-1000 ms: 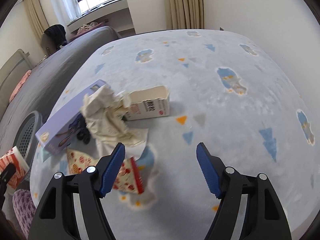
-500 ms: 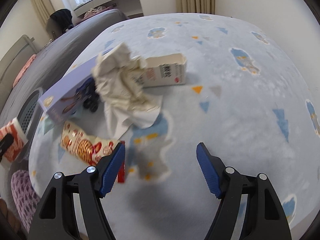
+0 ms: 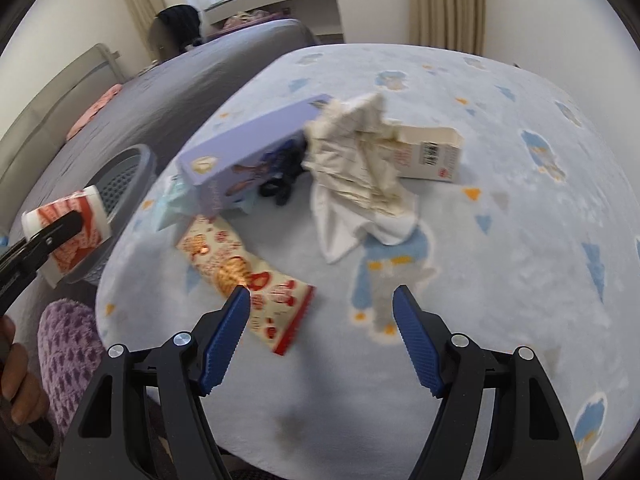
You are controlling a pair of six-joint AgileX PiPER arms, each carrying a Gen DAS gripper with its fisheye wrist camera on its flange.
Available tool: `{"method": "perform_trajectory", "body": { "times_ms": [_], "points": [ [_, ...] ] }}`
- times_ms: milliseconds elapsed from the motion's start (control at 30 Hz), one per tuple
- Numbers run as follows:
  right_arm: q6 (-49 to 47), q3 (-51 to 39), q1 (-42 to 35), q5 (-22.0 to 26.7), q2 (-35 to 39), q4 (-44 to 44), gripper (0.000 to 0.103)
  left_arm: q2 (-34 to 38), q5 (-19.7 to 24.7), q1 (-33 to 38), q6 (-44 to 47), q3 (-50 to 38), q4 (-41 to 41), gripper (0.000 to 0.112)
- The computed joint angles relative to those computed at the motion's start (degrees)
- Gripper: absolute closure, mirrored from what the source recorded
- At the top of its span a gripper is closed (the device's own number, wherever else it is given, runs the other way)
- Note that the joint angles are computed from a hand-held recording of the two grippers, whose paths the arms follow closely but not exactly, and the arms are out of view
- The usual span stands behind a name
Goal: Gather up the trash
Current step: 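Grasp the red-and-white snack wrapper with the right tool while the left tool holds the cup, then carry cup and wrapper over the basket and open both tools to drop them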
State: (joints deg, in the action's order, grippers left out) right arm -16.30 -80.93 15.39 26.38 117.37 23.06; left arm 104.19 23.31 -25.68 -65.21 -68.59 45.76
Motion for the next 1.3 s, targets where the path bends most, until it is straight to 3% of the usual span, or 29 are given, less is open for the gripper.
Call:
{"method": "perform_trajectory", "body": {
  "times_ms": [567, 667, 733, 900, 1167, 1300],
  "points": [
    [1.56, -17.15, 7.33, 7.0, 12.08, -12.72, 0.032, -1.54, -0.56, 2.5, 0.39, 2.82, -0.92, 0.106],
    [1.67, -16.55, 8.08, 5.6, 11.9, -13.22, 0.036, -1.46, -0.73, 2.85, 1.32, 2.94, -1.92, 0.106],
    [0.97, -15.24, 8.3, 5.03, 11.01, -12.57, 0.049, -1.55, -0.87, 3.04, 1.6, 3.11, -2.25, 0.106],
    [2.19, -10.26, 9.42, 2.24, 7.81, -12.02, 0.064, -2.07, -1.1, 3.68, 1.21, 3.98, -1.92, 0.106],
    [0.46, -1.42, 10.77, -2.75, 1.93, -1.49, 0.066, -4.15, -3.06, 6.89, 0.81, 7.4, -0.98, 0.106],
    [-0.38, -1.43, 11.85, -3.13, 0.99, 3.69, 0.066, -5.43, -4.45, 9.52, 0.97, 9.3, -0.61, 0.106]
  ]
}}
